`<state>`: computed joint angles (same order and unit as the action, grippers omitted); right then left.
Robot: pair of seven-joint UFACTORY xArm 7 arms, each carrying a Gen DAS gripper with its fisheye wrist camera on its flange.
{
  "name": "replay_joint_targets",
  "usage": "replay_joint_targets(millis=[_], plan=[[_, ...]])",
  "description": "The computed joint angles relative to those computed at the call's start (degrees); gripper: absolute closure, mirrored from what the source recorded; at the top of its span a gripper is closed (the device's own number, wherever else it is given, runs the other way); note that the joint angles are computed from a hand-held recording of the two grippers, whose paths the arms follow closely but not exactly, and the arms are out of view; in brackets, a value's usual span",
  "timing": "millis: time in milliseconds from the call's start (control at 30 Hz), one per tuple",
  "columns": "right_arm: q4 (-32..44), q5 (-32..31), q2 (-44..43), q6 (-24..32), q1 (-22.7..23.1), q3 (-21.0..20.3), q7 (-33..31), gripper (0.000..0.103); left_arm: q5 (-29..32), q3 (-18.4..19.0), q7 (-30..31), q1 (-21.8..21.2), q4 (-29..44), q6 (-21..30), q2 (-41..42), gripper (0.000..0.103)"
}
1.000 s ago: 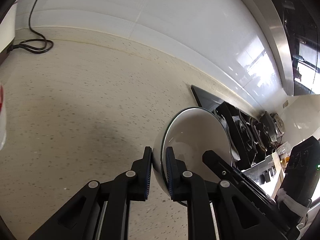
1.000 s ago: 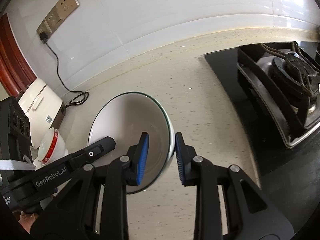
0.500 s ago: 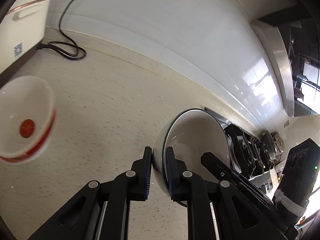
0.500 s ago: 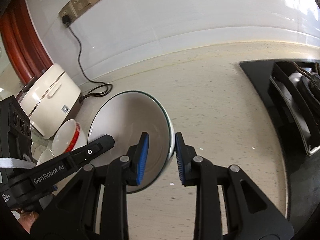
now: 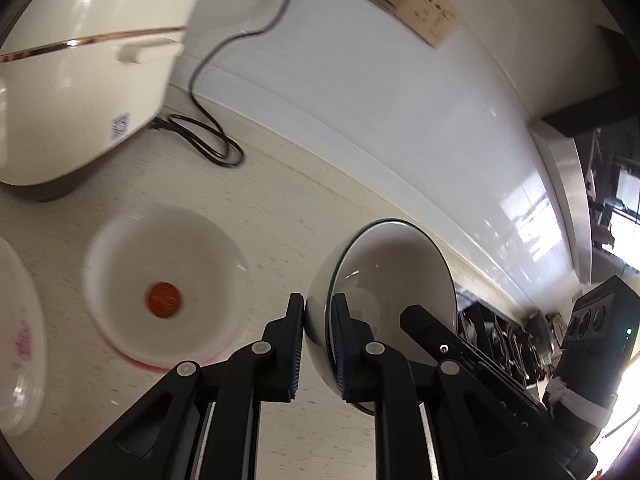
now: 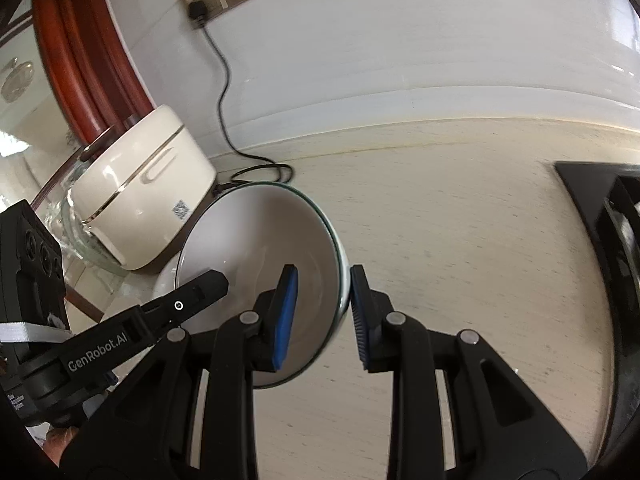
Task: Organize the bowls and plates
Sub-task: 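Carry the green-rimmed bowl with both grippers toward the nested bowls, then lower the green-rimmed bowl into the red-rimmed bowl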
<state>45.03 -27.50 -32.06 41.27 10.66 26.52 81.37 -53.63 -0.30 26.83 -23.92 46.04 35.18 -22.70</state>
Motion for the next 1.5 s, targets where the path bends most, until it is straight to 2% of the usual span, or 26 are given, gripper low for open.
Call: replay_joint_targets(millis=[233,600,767,1100,1500], plan=[[6.88,-4.41,9.3,-2.13,-0.35,0.84,0.5,0.073,-0.1,2.74,0.51,2.85,0.67,0.31,0.45,0.089],[14.92,-9.59,20.51,-1.5,6.19,-3.72,0.98,0.073,-0.92,3.82,1.26,6.94,1.31,0.49,2.62,0.089],[16.03,-10.01,22.43,-1.22,9.27,-6.28,0.4,0.073,-1.05,3.97,1.71,8.45,1.15,1.18,3.46,0.089],[19.2,-11.07,26.56,2.34,12.82,-8.83,-0.09,0.073,0.48,2.71,0.4,9.95,1.82,1.13,5.13,0.089],[19.74,-11.02,27.37,3.25,14.43,-10.22,-0.07,0.073,3.1,2.43,-1.35,9.97,1.77,0.67,5.13,0.087]])
